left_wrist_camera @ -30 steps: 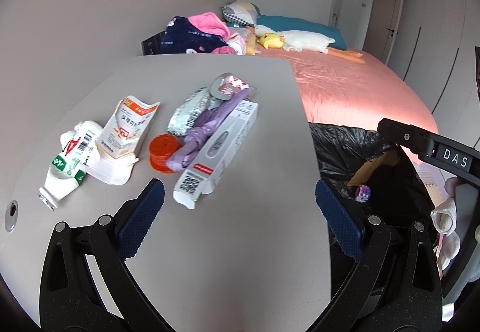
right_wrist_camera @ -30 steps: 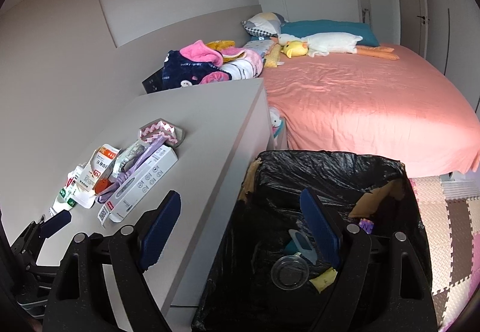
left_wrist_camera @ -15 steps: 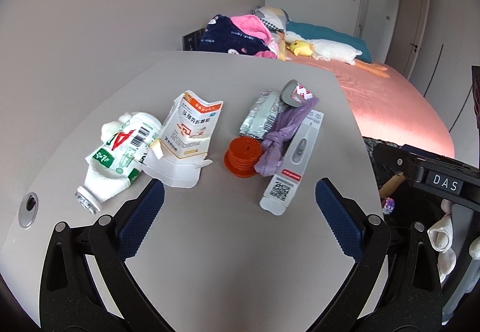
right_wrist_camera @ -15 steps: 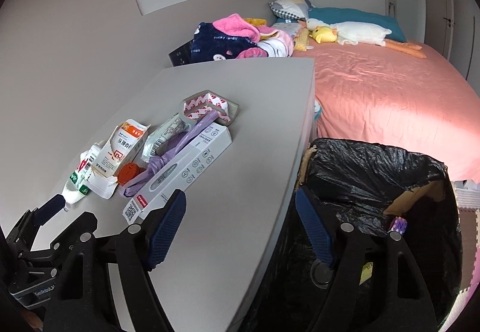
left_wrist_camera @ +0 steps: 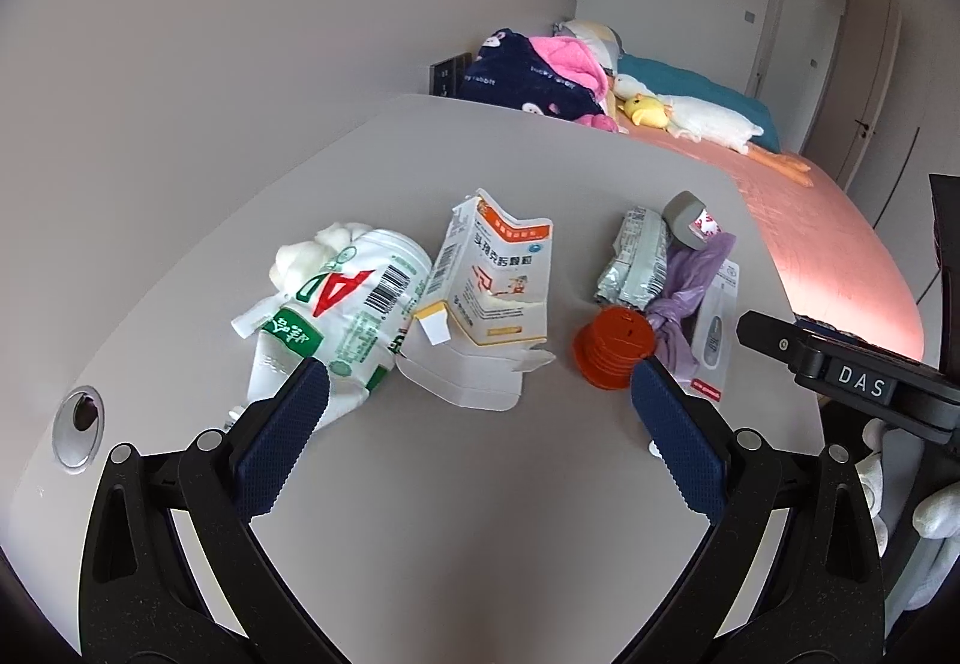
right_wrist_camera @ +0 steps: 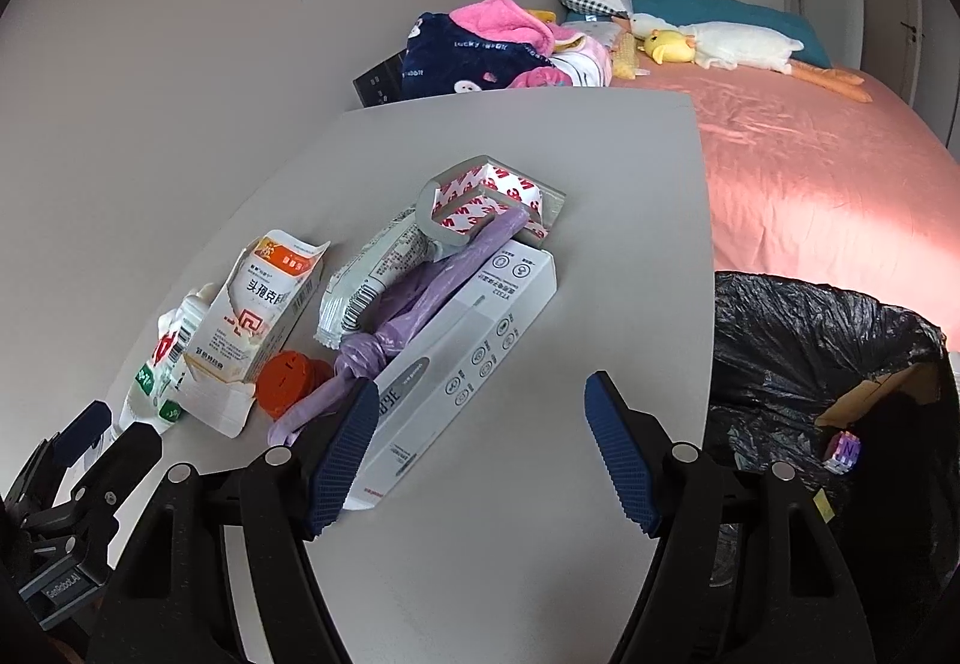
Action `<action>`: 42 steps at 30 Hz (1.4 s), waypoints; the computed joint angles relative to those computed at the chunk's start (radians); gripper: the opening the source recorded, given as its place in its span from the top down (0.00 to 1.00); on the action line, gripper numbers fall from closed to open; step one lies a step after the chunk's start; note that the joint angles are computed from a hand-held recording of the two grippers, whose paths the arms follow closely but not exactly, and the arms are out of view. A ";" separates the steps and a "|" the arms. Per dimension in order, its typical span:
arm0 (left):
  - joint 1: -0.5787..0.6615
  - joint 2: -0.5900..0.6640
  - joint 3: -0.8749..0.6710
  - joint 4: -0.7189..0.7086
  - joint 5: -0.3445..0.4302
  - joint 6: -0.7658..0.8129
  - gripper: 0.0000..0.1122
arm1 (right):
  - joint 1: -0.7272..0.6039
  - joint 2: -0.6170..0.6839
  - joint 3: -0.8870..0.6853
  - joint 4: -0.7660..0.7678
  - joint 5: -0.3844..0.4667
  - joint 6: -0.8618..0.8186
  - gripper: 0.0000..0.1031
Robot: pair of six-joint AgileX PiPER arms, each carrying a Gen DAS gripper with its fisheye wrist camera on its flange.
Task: Collect trash
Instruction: 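Grasp the white AD milk bottle with the left gripper while the right grasps the thermometer box, then carry the AD bottle and thermometer box toward the black trash bin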
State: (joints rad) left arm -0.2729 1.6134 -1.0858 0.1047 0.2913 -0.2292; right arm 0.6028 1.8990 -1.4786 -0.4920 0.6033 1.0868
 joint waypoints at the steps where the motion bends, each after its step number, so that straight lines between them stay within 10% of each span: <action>1: 0.010 0.004 -0.006 -0.015 0.002 0.015 0.13 | -0.001 0.015 -0.021 0.010 0.007 -0.009 0.29; 11: 0.090 0.048 -0.060 -0.132 0.045 0.132 0.19 | 0.008 0.148 -0.202 0.039 0.109 -0.021 0.36; 21: 0.169 0.129 -0.137 -0.244 0.137 0.220 0.25 | 0.008 0.136 -0.135 -0.027 0.092 -0.043 0.69; 42: 0.126 0.172 -0.149 -0.076 0.124 0.118 0.44 | -0.011 0.064 -0.012 -0.006 -0.020 -0.065 0.73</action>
